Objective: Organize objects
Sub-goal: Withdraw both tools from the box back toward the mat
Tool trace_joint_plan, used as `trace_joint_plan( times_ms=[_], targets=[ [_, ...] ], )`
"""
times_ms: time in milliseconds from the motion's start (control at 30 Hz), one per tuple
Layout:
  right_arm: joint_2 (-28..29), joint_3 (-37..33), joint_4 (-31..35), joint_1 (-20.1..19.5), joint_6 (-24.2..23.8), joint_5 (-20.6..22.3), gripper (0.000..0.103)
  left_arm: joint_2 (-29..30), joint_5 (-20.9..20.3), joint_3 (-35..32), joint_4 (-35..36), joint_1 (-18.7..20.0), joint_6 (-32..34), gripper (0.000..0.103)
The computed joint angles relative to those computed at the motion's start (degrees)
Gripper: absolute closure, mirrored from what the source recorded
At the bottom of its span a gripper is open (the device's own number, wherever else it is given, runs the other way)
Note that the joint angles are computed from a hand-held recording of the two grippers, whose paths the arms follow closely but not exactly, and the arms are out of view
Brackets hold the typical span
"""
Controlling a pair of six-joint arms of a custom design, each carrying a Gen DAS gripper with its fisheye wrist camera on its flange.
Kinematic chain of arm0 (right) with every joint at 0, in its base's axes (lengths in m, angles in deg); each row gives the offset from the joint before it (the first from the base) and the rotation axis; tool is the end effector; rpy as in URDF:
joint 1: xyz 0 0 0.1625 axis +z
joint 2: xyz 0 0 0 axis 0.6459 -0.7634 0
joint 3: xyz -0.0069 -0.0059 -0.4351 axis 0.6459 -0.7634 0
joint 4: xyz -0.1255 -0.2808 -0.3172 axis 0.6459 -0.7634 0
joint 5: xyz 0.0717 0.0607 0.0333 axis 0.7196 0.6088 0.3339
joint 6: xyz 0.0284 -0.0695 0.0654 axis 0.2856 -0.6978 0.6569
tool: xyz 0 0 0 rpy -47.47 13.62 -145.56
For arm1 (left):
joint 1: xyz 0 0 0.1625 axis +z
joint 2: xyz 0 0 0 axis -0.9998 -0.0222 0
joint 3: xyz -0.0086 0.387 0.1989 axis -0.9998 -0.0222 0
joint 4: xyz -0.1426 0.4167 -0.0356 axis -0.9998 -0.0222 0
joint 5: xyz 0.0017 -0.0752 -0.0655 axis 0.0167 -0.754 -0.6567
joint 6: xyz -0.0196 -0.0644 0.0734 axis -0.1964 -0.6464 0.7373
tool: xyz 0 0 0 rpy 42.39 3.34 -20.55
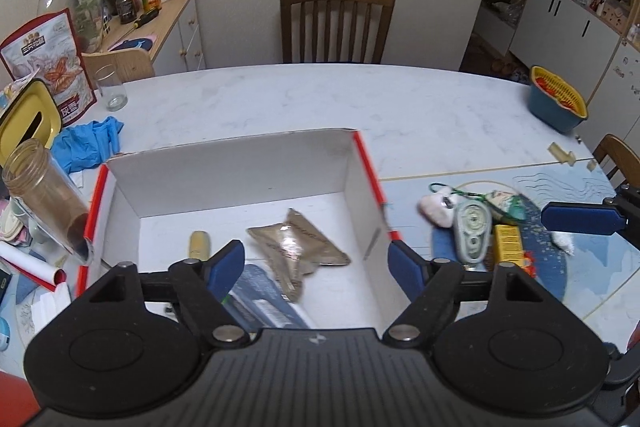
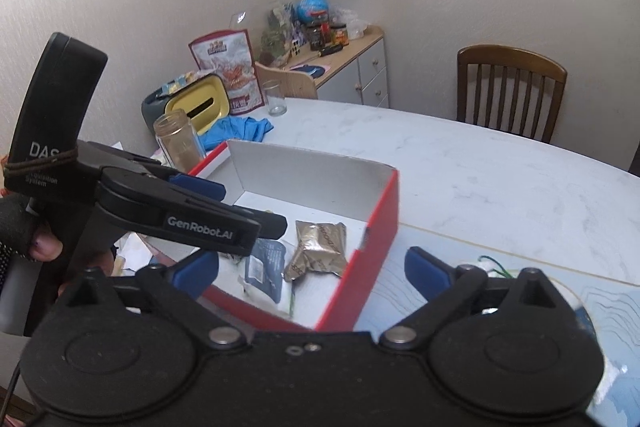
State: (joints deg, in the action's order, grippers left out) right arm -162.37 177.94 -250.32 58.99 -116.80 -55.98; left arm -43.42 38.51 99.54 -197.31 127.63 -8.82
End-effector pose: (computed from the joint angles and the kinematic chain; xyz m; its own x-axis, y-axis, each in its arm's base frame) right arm 0.1853 -0.4186 0.1774 -0.7354 -0.5081 0.4483 -0.6725 0.6284 -0.3911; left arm -0.2189 -0.4470 0.1456 -0.7318 0.1327 -0.6685 0.4968 0.7754 -0.3899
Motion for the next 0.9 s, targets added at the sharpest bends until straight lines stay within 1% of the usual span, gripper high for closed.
trace_joint_plan(
  times_ms=[133, 233, 400, 433, 500, 600, 733, 900],
  targets=[
    [-4.6, 2.8, 0.1, -2.8, -1.8, 2.2, 0.002, 1.0, -0.2, 0.4, -0.7, -1.9, -1.5, 0.021],
    [-8.7, 4.9, 0.7, -5.5, -3.8, 3.4, 0.002, 2.4, -0.4, 0.5, -1.4, -3.1, -1.8, 0.017],
    [-14.9, 7.2, 2.6, -10.6, -6.3, 3.5, 0.002, 5.5, -2.6, 0.3, -4.7, -3.9, -1.5, 0.017],
    [-15.9, 7.5, 2.9, -11.7, -6.8, 3.3, 0.002, 6.4, -3.2, 0.2, -5.9, -3.9, -1.3, 0.015],
    [-17.9, 8.1, 3.3, -13.8, -7.7, 2.6, 0.002, 8.2, -4.3, 0.0, -8.3, -4.1, -1.3, 0.001],
    [-20.5, 8.7, 4.0, -17.3, -9.3, 2.5, 0.002, 11.3, -5.9, -0.5, -12.5, -4.1, -1.0, 0.000],
    [-21.9, 9.2, 3.7, -21.8, -12.4, 3.0, 0.002, 16.0, -7.5, -2.4, -15.9, -3.8, -1.0, 0.000],
    [-19.4, 9.1, 0.7, -25.4, -16.8, 3.1, 0.002, 22.5, -6.0, -5.9, -17.7, -3.9, -0.6, 0.000]
  ],
)
